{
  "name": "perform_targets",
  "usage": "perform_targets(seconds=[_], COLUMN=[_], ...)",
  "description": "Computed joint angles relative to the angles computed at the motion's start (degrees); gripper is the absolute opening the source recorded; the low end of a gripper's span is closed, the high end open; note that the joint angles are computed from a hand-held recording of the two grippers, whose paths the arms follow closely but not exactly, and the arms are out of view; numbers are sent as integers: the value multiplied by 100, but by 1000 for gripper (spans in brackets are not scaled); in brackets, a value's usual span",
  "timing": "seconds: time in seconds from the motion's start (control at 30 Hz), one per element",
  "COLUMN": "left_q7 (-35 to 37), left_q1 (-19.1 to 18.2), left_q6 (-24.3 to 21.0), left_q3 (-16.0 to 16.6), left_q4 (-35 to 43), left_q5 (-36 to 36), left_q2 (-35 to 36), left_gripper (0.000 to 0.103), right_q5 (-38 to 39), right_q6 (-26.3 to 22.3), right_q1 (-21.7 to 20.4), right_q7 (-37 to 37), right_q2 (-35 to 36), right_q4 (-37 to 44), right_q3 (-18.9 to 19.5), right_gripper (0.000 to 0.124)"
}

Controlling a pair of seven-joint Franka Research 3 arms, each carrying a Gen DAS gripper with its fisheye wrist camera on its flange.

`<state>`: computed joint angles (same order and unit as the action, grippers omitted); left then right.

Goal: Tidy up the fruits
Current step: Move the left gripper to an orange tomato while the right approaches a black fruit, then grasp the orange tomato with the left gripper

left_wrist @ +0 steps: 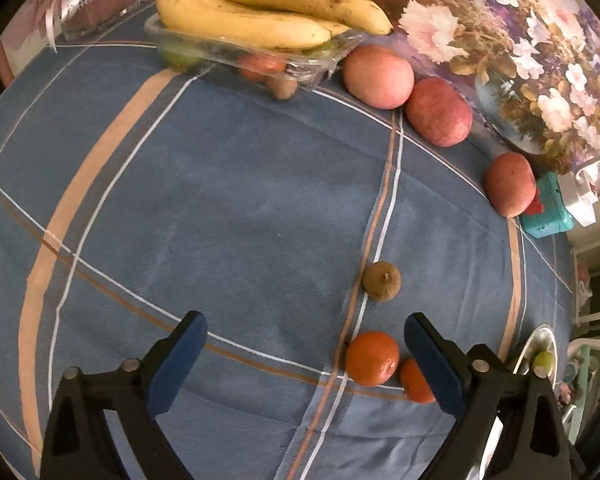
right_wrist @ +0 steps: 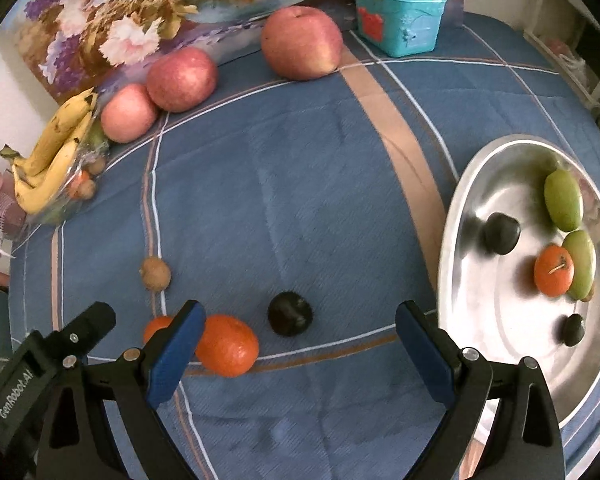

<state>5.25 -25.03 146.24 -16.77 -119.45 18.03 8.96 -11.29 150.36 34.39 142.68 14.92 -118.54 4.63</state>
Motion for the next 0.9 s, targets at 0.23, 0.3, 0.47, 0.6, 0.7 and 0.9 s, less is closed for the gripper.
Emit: perform_targets(seconds=[0.23, 0.3, 0.47, 0.6, 0.7, 0.9], left_q7=[308, 467, 708, 714, 752, 697], left_q1=[-28, -52, -154, -255, -249, -290], left_q6=[106, 93, -99, -230, -57, -78], left_q3=[-59, -84, -84, -40, -48, -10], left_q4=[224, 359, 709, 886, 872, 860], left_q5=[-158, -238, -274, -260, -322, -302], left_q2=[262, 397, 705, 836, 844, 825], left_gripper=[86, 80, 63, 49, 38, 37], right_q5=[-437, -495, -390, -352, -316, -82], right_q6=[16, 46, 103, 93, 93, 109], right_q1=[0, -47, -165, -182, -205, -247], right_q7=[354, 407, 262, 160, 137, -21], right_q2=[-214, -292, -328, -352, -405, -347], right_q4=[-133, -201, -249, -279, -353, -338], right_q3=[-125, -104, 17, 45, 50, 112], right_gripper=[96, 96, 96, 96, 96, 96])
